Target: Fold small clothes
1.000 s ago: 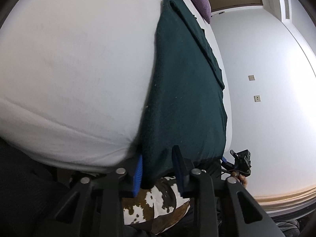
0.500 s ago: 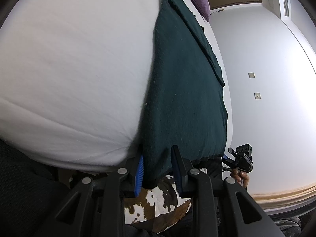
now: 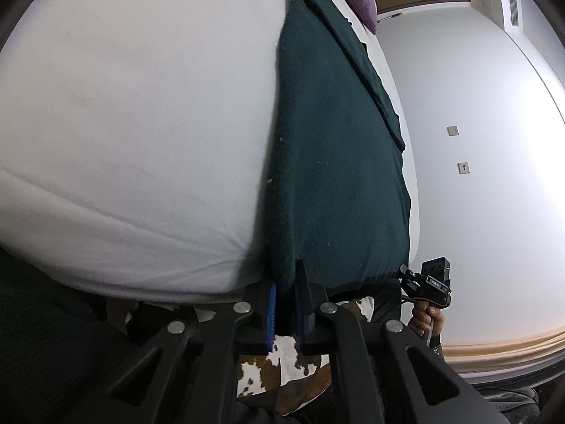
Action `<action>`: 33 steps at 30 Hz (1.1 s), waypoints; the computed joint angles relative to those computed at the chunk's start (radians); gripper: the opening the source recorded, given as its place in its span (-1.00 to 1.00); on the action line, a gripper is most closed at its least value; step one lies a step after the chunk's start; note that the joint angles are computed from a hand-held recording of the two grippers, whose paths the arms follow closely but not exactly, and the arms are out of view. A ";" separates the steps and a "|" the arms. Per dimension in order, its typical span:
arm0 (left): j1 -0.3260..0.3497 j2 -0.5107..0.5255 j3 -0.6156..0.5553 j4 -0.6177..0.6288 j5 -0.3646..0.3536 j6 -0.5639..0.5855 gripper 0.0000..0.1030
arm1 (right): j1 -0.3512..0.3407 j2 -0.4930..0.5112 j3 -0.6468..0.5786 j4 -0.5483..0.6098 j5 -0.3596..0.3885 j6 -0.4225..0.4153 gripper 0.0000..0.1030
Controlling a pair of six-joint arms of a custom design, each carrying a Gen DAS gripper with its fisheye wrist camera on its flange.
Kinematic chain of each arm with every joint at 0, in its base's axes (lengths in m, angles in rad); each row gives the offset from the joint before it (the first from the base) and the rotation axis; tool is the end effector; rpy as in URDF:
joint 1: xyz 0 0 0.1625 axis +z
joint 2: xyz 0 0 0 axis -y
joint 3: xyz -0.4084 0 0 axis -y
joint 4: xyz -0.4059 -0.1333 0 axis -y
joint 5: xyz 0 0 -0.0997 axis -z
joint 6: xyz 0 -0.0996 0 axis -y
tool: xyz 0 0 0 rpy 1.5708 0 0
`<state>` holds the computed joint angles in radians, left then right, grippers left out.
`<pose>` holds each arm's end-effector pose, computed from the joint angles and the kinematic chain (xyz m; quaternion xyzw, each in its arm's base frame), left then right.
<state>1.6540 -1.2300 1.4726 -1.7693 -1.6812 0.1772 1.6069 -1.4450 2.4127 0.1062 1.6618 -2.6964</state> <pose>0.1739 -0.6134 0.3466 -0.0457 -0.9972 -0.0147 0.0576 0.1329 -0.2365 0.0987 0.2076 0.9458 -0.2491 0.0157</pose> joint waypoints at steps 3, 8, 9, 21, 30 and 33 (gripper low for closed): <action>-0.006 -0.010 0.011 -0.016 0.017 0.002 -0.85 | 0.027 -0.010 0.003 -0.009 0.028 0.007 -0.88; -0.016 -0.039 0.034 -0.049 -0.006 0.004 -0.86 | 0.085 -0.033 -0.005 -0.012 0.068 0.029 -0.88; -0.014 -0.043 0.029 -0.052 -0.013 0.008 -0.86 | 0.092 -0.043 -0.007 -0.008 0.069 0.030 -0.88; -0.020 -0.088 0.021 -0.095 -0.151 -0.001 -0.87 | 0.199 -0.096 -0.081 0.018 0.069 0.039 -0.88; -0.041 -0.083 0.015 -0.175 -0.239 -0.076 -0.88 | 0.249 -0.143 -0.130 -0.039 0.061 0.062 -0.88; -0.053 -0.068 0.002 -0.208 -0.271 -0.106 -0.88 | 0.256 -0.146 -0.155 -0.050 0.072 0.059 -0.89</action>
<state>1.6010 -1.2976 1.4747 -1.9773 -1.9522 0.0708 1.8632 -1.5909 2.2576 0.0562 1.7342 -2.6371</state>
